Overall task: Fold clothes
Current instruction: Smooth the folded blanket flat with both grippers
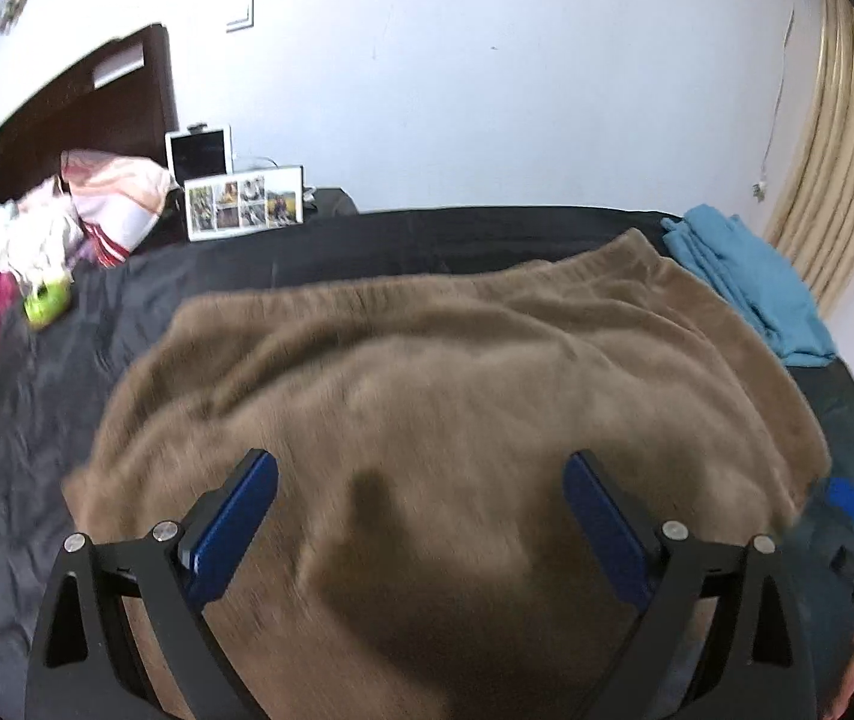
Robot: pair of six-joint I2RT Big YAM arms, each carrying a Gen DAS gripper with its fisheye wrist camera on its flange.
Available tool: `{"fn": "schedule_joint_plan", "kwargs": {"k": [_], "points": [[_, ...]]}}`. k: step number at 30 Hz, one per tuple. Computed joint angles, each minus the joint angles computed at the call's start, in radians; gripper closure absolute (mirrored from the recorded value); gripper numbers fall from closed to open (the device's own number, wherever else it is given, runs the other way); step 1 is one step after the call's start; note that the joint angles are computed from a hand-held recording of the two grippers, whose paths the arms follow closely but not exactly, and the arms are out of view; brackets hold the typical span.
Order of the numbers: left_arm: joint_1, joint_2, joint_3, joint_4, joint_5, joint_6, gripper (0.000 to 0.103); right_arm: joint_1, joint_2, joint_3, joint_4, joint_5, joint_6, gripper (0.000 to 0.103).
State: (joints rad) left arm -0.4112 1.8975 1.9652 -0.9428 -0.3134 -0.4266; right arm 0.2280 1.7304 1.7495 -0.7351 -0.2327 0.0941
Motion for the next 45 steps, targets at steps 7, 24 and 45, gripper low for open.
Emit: {"fn": "schedule_joint_plan", "kwargs": {"k": [7, 24, 45], "points": [[0.037, 0.111, 0.142, -0.145, -0.013, -0.012, 0.005, 0.006, 0.239, 0.366, -0.164, 0.079, -0.086, 0.019], [0.041, 0.088, -0.013, -0.005, 0.002, 0.003, 0.001, 0.012, 0.488, 0.693, -0.405, 0.126, -0.291, 0.011], [-0.009, -0.020, -0.208, 0.108, -0.017, -0.001, 0.001, -0.007, 0.306, 0.385, -0.268, 0.093, -0.289, 0.011]]}}
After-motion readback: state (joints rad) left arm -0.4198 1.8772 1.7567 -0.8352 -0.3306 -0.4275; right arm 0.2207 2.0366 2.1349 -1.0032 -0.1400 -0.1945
